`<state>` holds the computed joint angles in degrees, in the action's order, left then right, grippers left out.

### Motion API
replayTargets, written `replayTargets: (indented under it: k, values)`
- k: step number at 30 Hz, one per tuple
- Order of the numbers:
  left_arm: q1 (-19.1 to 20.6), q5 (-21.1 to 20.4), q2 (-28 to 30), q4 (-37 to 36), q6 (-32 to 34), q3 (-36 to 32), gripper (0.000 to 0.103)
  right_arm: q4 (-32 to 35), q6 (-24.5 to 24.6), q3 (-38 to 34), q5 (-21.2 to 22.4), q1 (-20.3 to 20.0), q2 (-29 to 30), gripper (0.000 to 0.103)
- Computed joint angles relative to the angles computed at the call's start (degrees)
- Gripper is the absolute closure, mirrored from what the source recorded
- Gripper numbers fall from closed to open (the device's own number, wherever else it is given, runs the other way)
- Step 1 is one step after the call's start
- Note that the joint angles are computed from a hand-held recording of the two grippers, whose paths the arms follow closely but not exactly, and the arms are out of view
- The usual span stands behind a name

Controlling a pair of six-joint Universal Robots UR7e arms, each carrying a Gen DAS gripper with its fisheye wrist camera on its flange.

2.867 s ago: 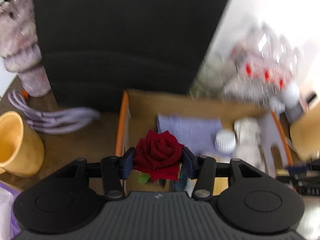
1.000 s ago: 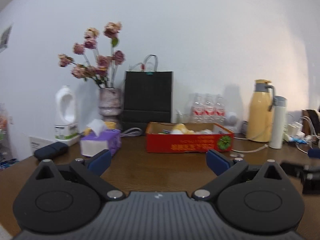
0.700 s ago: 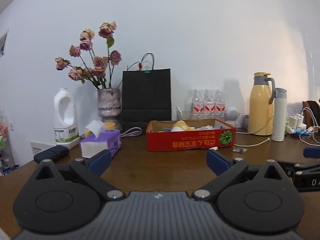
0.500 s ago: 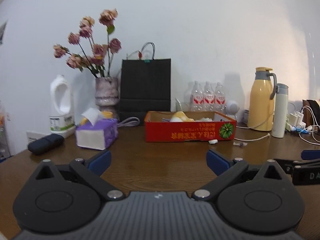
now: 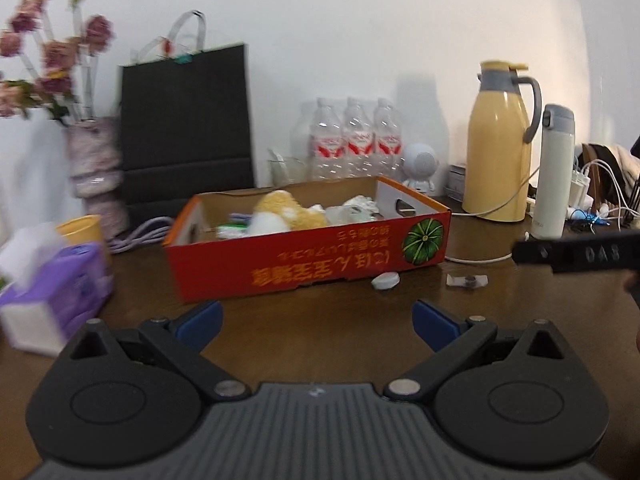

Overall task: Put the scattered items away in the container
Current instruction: 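Grasp the last wrapped candy with the right tool while the left tool grasps the white round cap, then carry the candy and white cap up over the cardboard box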

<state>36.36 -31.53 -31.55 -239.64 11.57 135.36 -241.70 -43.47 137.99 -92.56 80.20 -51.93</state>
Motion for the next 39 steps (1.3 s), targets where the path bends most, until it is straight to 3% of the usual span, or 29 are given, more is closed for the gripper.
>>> replayTargets:
  k: [5,9,12,17,19,20,22,24,26,27,33,35,39]
  values:
    - [6.8,-7.9,-3.6,17.0,-7.1,-6.1,0.002,6.8,-1.5,-4.8,-1.4,-0.4,0.3,0.013]
    - [7.9,-10.8,-1.9,17.8,-2.9,-9.3,0.007,11.0,-0.3,-5.6,-1.6,-1.3,-0.1,0.017]
    - [9.1,-14.3,-1.6,19.5,-1.3,-11.4,0.01,10.2,-3.0,-6.6,-2.2,-0.8,1.6,0.023]
    - [12.3,-16.2,-1.4,29.8,-1.8,-18.0,0.04,13.5,-6.9,-10.9,-3.2,0.5,3.5,0.039]
    - [13.6,-17.3,-1.3,33.0,-2.2,-20.1,0.047,19.1,-6.2,-12.6,-3.5,0.6,3.0,0.046]
    - [14.3,-18.2,-1.3,34.5,-2.7,-21.0,0.047,22.0,-6.0,-13.6,-4.1,0.7,2.9,0.054]
    - [15.5,-19.4,-1.1,37.2,-4.0,-22.7,0.049,24.0,-6.6,-14.8,-6.5,1.2,3.9,0.062]
    - [15.6,-19.5,-0.5,36.2,-2.2,-23.0,0.068,22.7,-8.2,-14.5,-5.4,0.9,4.6,0.075]
    - [15.7,-20.7,-0.5,35.5,-1.3,-22.4,0.073,23.1,-8.1,-14.4,-4.6,0.6,4.4,0.085]
    - [15.8,-21.1,-0.4,34.6,-1.0,-22.1,0.073,22.5,-8.2,-14.5,-4.9,0.7,4.7,0.086]
    - [13.7,-17.0,0.4,28.4,-0.6,-19.9,0.073,19.4,-9.4,-13.8,-6.1,1.4,5.6,0.091]
    - [12.3,-15.6,-0.7,25.6,-3.5,-17.3,0.073,18.1,-9.7,-11.6,-4.2,1.2,4.3,0.091]
    - [7.4,-7.7,-2.8,18.7,-7.8,-11.3,0.073,15.0,-7.7,-7.1,-0.6,2.5,1.5,0.091]
